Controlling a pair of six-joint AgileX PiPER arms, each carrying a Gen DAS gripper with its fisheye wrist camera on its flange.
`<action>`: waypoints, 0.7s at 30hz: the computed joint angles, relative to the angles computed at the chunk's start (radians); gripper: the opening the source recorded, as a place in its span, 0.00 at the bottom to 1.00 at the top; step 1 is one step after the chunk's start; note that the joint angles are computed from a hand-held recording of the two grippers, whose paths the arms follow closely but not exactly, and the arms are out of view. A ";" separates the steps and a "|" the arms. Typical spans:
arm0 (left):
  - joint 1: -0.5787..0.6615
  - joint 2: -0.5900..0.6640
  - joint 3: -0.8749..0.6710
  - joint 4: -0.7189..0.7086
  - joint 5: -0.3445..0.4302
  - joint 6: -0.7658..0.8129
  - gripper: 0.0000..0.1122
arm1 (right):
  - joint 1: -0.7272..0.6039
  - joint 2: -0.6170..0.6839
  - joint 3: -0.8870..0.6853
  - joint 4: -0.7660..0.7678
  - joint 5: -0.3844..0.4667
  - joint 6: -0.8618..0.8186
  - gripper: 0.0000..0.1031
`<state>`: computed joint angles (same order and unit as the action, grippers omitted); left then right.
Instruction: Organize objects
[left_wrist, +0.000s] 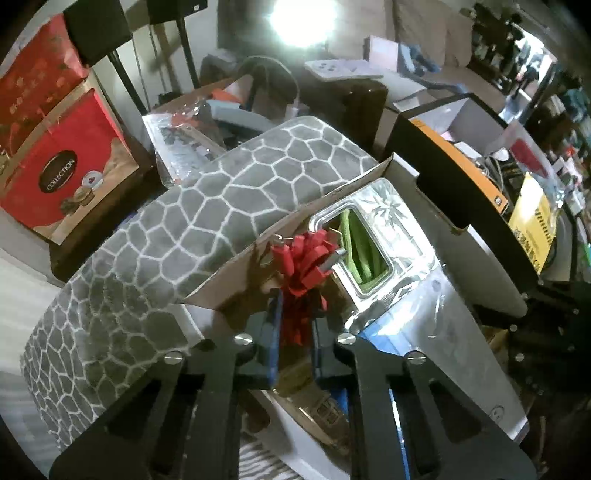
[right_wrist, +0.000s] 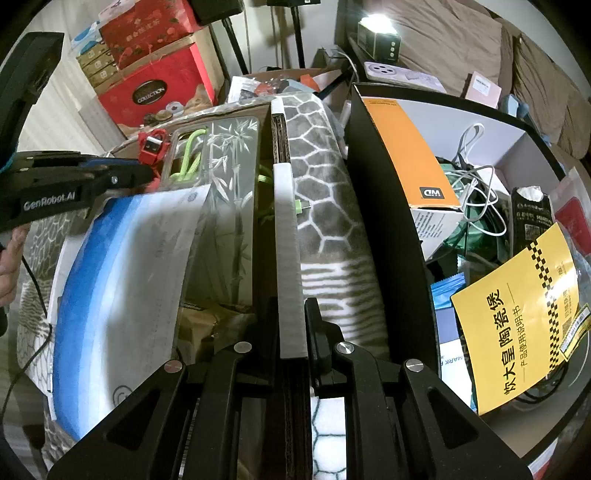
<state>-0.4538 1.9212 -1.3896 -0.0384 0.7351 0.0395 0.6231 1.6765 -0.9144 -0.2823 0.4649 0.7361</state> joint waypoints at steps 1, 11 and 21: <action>-0.003 0.002 -0.010 0.022 0.019 -0.009 0.08 | 0.000 0.000 0.000 -0.001 0.001 0.000 0.13; -0.041 0.053 -0.152 0.127 0.259 0.033 0.04 | 0.001 -0.001 0.004 -0.009 -0.004 0.011 0.13; -0.086 0.088 -0.211 0.210 0.288 -0.031 0.37 | 0.001 -0.001 0.005 -0.005 -0.006 0.011 0.13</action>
